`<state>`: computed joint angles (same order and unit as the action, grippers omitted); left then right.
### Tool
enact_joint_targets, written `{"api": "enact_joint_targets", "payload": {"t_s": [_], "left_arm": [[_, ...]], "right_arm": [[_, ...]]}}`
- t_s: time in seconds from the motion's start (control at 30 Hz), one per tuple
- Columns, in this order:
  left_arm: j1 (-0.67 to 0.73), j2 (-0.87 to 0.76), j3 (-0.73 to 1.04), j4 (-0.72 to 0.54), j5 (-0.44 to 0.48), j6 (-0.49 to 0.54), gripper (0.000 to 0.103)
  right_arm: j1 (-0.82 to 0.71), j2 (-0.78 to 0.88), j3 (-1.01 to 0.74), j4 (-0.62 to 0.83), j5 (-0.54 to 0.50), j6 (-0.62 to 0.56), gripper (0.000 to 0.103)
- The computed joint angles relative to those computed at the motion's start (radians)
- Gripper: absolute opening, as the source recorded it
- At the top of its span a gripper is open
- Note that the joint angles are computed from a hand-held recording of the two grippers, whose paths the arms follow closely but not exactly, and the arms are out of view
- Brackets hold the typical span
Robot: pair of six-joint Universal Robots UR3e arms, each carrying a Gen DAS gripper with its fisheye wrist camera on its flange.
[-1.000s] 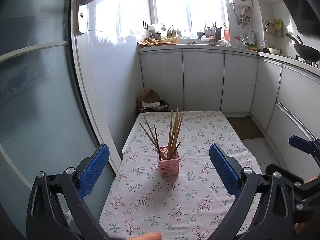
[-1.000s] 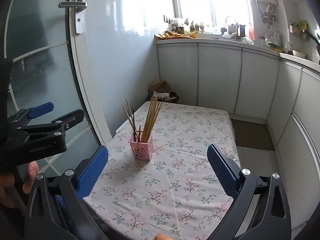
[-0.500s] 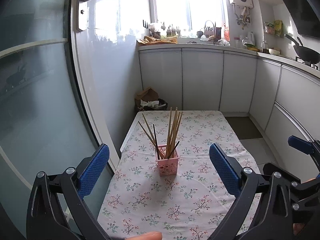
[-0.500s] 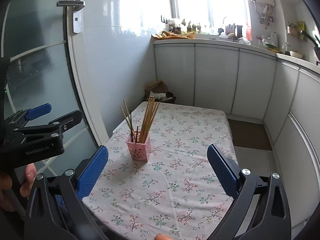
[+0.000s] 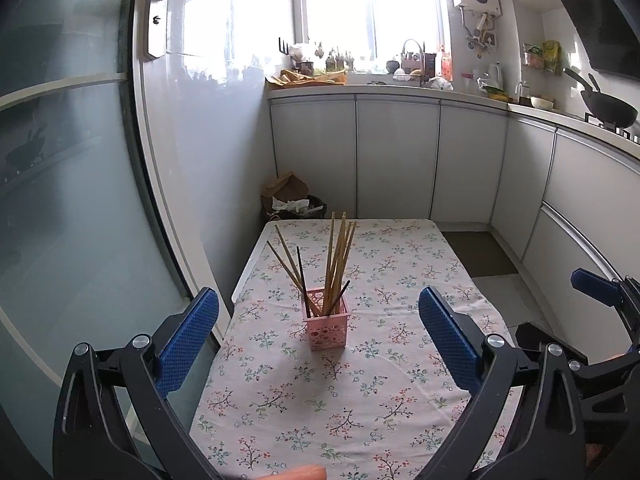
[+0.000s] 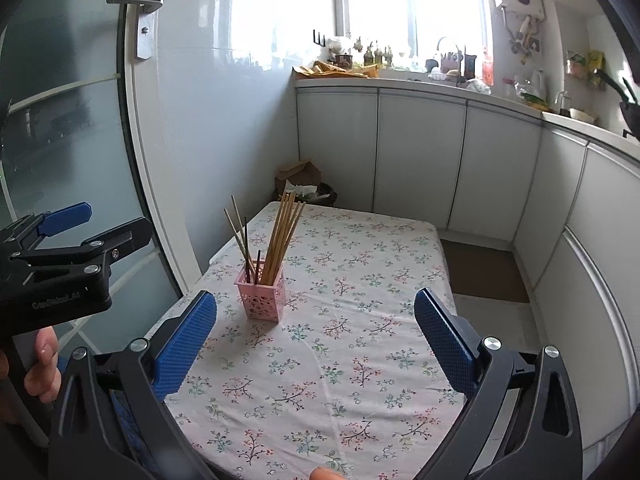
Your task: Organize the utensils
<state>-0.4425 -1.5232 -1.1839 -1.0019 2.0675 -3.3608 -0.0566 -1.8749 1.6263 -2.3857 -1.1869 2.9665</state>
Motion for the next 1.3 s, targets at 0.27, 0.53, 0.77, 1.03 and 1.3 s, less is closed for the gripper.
{"api": "enact_joint_targets", "payload": {"t_s": [0.27, 0.53, 0.77, 1.03, 1.3], "left_arm": [[-0.001, -0.002, 0.004, -0.001, -0.008, 0.002, 0.096], [-0.004, -0.006, 0.008, -0.001, -0.007, 0.003, 0.096], [-0.011, -0.009, 0.011, -0.002, -0.003, 0.000, 0.096], [-0.018, -0.011, 0.012, -0.004, -0.002, -0.004, 0.096], [-0.044, -0.027, 0.020, 0.003, 0.024, -0.009, 0.096]], "right_arm": [[0.015, 0.009, -0.006, -0.004, -0.016, 0.009, 0.096], [0.016, 0.010, -0.003, -0.005, -0.019, 0.008, 0.096], [0.018, 0.011, -0.005, -0.003, -0.020, 0.011, 0.096], [0.020, 0.013, -0.008, -0.001, -0.022, 0.012, 0.096], [0.031, 0.021, -0.014, 0.000, -0.036, 0.017, 0.096]]}}
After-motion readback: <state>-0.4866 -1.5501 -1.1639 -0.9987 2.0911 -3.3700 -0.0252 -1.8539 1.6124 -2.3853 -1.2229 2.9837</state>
